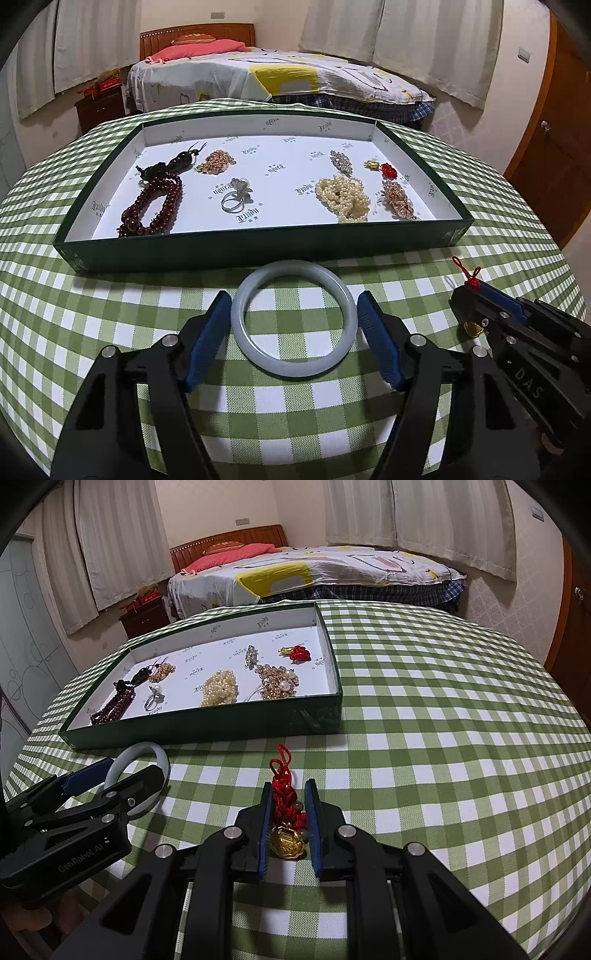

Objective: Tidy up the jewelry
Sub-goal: 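Close the left tool around the jade bangle while the right tool holds the red tassel charm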

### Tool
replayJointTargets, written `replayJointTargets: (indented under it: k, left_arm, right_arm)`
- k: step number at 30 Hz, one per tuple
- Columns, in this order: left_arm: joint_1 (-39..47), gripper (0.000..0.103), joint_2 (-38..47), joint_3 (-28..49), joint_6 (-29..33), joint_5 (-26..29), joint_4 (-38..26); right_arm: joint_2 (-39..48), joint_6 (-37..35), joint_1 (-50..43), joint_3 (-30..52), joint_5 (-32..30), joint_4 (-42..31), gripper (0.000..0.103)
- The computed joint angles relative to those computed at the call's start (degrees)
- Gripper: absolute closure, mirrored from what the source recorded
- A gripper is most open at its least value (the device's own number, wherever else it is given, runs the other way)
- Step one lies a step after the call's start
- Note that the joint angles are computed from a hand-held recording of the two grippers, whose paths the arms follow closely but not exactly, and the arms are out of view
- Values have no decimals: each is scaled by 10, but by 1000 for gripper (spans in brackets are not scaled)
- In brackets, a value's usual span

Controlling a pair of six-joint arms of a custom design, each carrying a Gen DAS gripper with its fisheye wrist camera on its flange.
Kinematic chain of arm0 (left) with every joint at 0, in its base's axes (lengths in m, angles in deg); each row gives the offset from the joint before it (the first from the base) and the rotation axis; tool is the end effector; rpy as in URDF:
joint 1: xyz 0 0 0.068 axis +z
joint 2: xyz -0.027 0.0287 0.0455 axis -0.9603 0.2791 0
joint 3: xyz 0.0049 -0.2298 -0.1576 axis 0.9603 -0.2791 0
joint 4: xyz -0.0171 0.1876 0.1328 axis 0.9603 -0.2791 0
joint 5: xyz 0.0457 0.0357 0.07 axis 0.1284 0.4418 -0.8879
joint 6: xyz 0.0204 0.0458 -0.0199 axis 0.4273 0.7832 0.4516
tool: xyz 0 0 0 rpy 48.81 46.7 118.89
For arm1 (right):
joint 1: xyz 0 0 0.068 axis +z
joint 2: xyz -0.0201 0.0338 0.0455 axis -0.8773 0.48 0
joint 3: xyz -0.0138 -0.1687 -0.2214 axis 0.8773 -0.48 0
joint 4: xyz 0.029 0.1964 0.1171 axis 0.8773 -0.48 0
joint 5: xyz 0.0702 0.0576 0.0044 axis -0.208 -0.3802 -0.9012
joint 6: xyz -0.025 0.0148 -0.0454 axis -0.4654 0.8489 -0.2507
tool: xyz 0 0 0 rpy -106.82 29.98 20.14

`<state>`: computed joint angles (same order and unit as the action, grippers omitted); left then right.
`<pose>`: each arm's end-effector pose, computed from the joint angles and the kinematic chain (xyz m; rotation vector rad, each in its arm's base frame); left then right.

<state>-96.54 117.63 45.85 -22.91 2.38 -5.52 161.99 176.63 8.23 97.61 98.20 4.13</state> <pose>0.2117 -0.0977 0.1727 0.7256 2.3423 -0.4101 0.1250 0.2648 0.1550 0.5830 2.3067 -0.0334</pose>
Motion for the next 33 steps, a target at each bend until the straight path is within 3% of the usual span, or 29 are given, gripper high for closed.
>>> replayJointTargets:
  k: [33]
  left_arm:
    - [49,35,-31,-11,56,48,-16]
  right_arm:
    - [11,1,5,15,9,-13,87]
